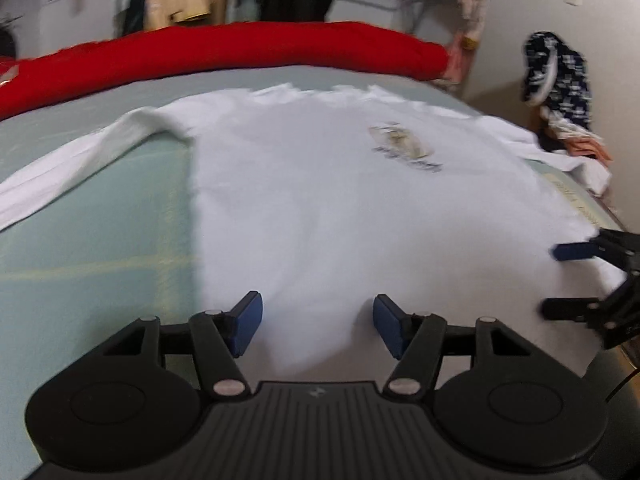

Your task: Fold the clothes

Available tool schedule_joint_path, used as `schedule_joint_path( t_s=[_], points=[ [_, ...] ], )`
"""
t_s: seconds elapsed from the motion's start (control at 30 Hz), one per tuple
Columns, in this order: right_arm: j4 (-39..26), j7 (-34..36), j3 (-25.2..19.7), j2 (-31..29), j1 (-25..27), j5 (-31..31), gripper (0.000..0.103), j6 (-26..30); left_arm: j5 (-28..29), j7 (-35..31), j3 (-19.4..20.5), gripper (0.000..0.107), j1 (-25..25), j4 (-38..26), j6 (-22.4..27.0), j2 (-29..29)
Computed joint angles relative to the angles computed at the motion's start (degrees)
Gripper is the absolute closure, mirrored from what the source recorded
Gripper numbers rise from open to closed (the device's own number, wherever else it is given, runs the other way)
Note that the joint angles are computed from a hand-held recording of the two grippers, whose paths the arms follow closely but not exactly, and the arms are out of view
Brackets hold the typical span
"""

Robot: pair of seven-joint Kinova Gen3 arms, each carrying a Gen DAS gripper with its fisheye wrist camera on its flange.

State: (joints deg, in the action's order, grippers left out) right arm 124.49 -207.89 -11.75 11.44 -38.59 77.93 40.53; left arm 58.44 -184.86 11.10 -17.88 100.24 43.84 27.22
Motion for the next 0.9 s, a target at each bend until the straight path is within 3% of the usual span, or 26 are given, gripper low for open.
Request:
schedule_joint_path(
  t_s=[0.13,0.2,0.33,0.47,0.57,0.63,0.73,0.8,0.9],
  points=[
    [1.94,-8.03,-1.00,0.97,-1.98,3.13,0.000,3.48,-3.73,4.21,-3.14,0.050,2.77,-1.19,-0.28,-2.94],
    [1.16,-7.67,-1.37,1.85,-2.48,2.32,0.000,5.18,-4.59,4.45,-0.98,0.050,2.68,-3.37,1.19,-2.72],
    [0.68,-7.43,-1.11,2.02,-2.96,1.61,0.000,5.92,-6.86,7.78,5.61,0.048,3.23,-9.75,5.87,1.99],
    [1.04,-7.68,-1.16,1.79,-2.88,1.94,0.000,5.75,-9.16,16.93,5.57,0.048,9.63,-17.06,6.46,8.76],
    [1.59,-8.41,-1.20,1.58,-2.79,2.81,0.000,5.45,-10.72,23.21,6.59,0.053,8.97,-20.77,5.21,12.75],
    [2.41,-9.79,-1.34,1.37,-2.71,4.20,0.000,5.20,-9.39,24.28,5.47,0.055,8.57,-21.16,3.34,13.42],
    [3.49,-12.04,-1.81,1.21,-2.42,6.23,0.000,5.14,-9.93,23.80,0.59,0.056,10.20,-20.32,-2.22,11.40],
    [3.56,-12.09,-2.11,1.33,-2.30,6.57,0.000,5.41,-12.22,27.62,1.42,0.056,9.29,-22.13,-1.71,12.19],
    [3.28,-11.21,-2.28,1.22,-1.88,6.08,0.000,5.21,-17.13,31.16,-0.44,0.054,12.81,-23.56,-2.09,10.61]
  ],
)
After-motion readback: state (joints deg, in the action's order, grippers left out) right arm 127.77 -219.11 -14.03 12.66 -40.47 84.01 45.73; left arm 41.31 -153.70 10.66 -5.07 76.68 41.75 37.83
